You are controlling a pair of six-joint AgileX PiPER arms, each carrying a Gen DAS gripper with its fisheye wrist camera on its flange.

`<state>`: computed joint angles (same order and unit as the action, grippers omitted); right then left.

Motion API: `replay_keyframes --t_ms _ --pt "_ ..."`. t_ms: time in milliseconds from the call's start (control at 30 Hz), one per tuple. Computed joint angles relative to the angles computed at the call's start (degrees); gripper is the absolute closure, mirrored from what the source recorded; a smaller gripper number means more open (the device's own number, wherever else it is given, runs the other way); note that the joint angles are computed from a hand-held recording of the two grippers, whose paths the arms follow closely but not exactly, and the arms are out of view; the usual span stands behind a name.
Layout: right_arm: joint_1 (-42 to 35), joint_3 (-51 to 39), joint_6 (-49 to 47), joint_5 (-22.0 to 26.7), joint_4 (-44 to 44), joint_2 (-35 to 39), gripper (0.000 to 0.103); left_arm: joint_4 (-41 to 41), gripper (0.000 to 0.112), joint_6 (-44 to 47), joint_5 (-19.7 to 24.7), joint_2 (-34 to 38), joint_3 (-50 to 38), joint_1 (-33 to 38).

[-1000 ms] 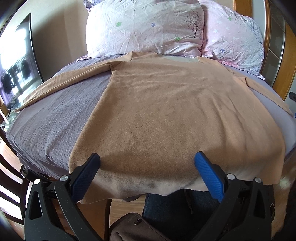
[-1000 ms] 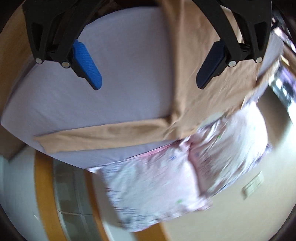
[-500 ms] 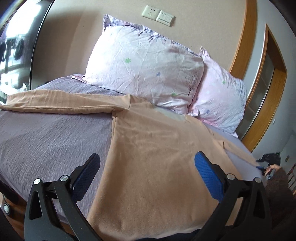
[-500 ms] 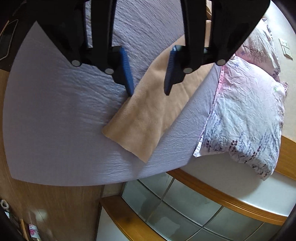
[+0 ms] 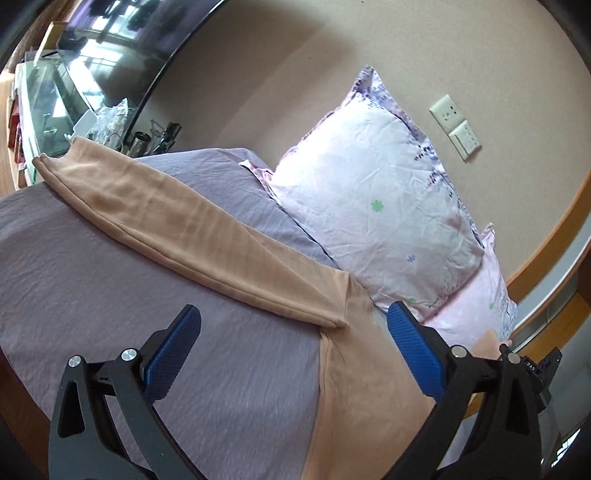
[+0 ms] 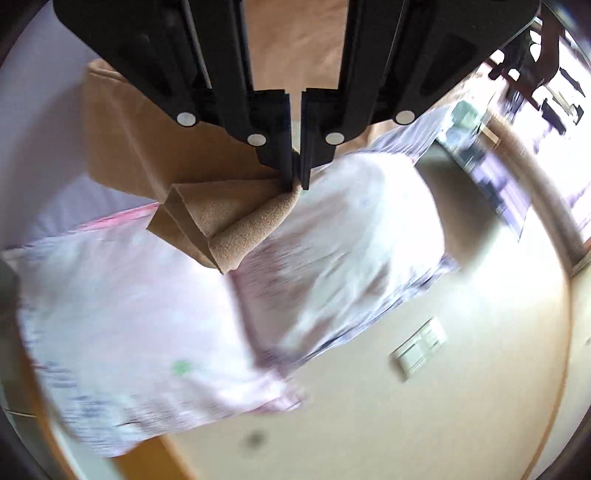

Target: Fold towel

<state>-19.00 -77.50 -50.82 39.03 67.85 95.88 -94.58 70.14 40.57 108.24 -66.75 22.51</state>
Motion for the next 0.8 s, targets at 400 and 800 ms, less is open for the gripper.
replay_keyframes --t_ms 400,800 --pt "17.3 -7.7 9.4 1.4 -13.2 11.6 0.039 24.7 0.030 -34.5 0.2 12.2 -19.6 5.4" --pt "9.5 3.4 -5.9 3.3 -0.1 5.1 0.028 25.1 0.073 -52.2 2.4 20.2 -27.0 9.2"
